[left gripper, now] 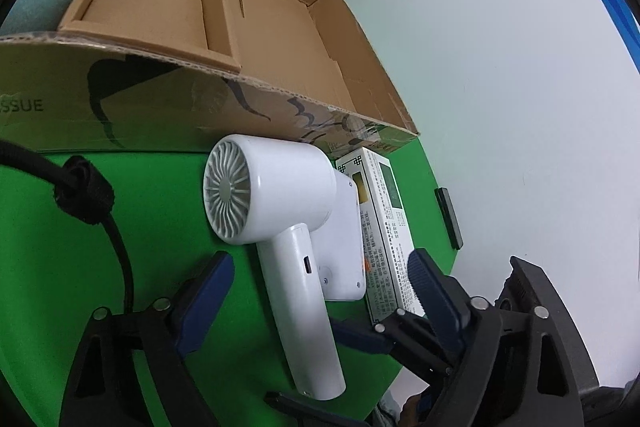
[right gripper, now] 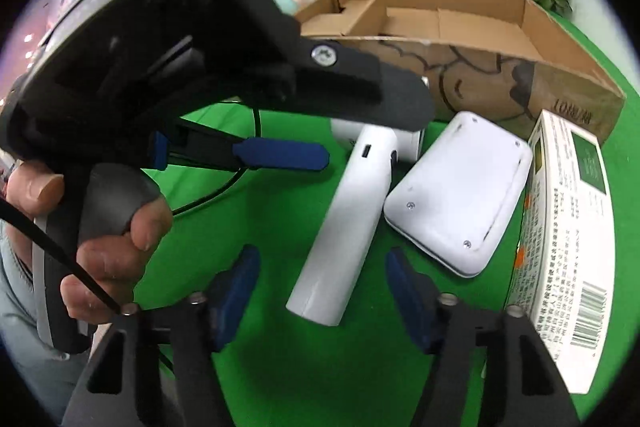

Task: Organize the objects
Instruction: 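Close the right gripper around the hair dryer handle, then lift the hair dryer with the right gripper and carry it over the box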

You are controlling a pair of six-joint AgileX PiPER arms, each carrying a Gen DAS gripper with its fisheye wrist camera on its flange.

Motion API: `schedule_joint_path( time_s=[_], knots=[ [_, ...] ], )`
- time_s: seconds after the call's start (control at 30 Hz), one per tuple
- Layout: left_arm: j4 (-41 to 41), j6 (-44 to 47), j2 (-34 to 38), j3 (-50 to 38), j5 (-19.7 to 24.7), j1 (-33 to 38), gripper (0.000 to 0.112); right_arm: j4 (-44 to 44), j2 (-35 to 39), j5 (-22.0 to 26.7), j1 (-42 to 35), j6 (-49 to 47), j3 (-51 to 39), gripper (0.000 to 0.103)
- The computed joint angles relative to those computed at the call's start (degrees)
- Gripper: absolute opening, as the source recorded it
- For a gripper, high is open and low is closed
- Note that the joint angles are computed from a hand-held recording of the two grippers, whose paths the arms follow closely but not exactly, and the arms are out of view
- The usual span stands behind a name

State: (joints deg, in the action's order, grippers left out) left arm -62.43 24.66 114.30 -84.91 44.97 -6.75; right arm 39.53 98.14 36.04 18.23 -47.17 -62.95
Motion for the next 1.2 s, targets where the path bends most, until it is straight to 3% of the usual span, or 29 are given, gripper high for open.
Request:
schedule_joint_path(
  time_s=[0.07,0.1,0.17,0.37,0.57,0.6,0.67,0.73,0.87,0.9,0.97,1.0,1.07,1.2],
  knots=[
    [2.72,-2.53,1.57,-2.15,0.86,-0.12,0.072,-2.16,-0.45,-1.71,0.95,1.95,0.59,0.04],
    [4.35,-4.21,2.1,-2.89,0.92,-0.46,0.07,-3.45,-0.58,-2.07,1.34,2.97,0.68,0.037],
    [6.4,-6.26,2.84,-4.04,0.47,-0.93,0.062,-4.01,-0.88,-1.89,1.35,3.52,0.89,0.036],
    [6.66,-7.9,0.91,-0.57,-1.63,-2.16,0.057,-4.95,-4.02,-0.61,0.93,3.73,4.26,0.031],
    [4.34,-5.29,-5.46,9.84,-7.73,-3.88,0.057,-1.3,-9.15,3.54,-1.65,-2.58,10.37,0.031],
    [4.97,-6.0,-6.1,10.51,-8.37,-3.95,0.057,-0.05,-8.78,4.38,-2.16,-2.9,10.17,0.034],
    [7.67,-9.62,-5.73,8.93,-9.48,-4.9,0.057,2.79,-7.29,5.65,-2.77,-3.69,9.01,0.051],
    [10.82,-13.22,-4.37,5.63,-8.47,-5.54,0.052,1.43,-6.71,3.5,-1.32,-1.73,8.24,0.052],
    [10.95,-12.17,-4.35,5.04,-7.77,-4.91,0.047,-0.44,-6.39,0.75,0.51,-1.34,8.52,0.052],
    [10.99,-12.1,-4.83,5.68,-8.21,-5.03,0.046,-0.87,-6.75,-0.07,0.89,-1.05,9.03,0.05],
    [11.6,-12.83,-4.39,5.01,-8.27,-5.11,0.041,-1.67,-7.3,-1.24,1.3,-0.27,9.95,0.034],
    [12.21,-13.33,-4.41,4.94,-8.6,-5.41,0.04,-2.12,-7.57,-1.85,1.39,0.21,10.41,0.032],
    [12.7,-14.14,-5.44,7.08,-10.79,-7.57,0.033,-1.82,-8.06,-2.29,1.15,-0.09,11.31,0.031],
    [9.65,-10.73,-8.59,11.97,-13.75,-9.0,0.032,0.14,-10.39,-5.2,0.91,-0.98,15.02,0.028]
  ],
)
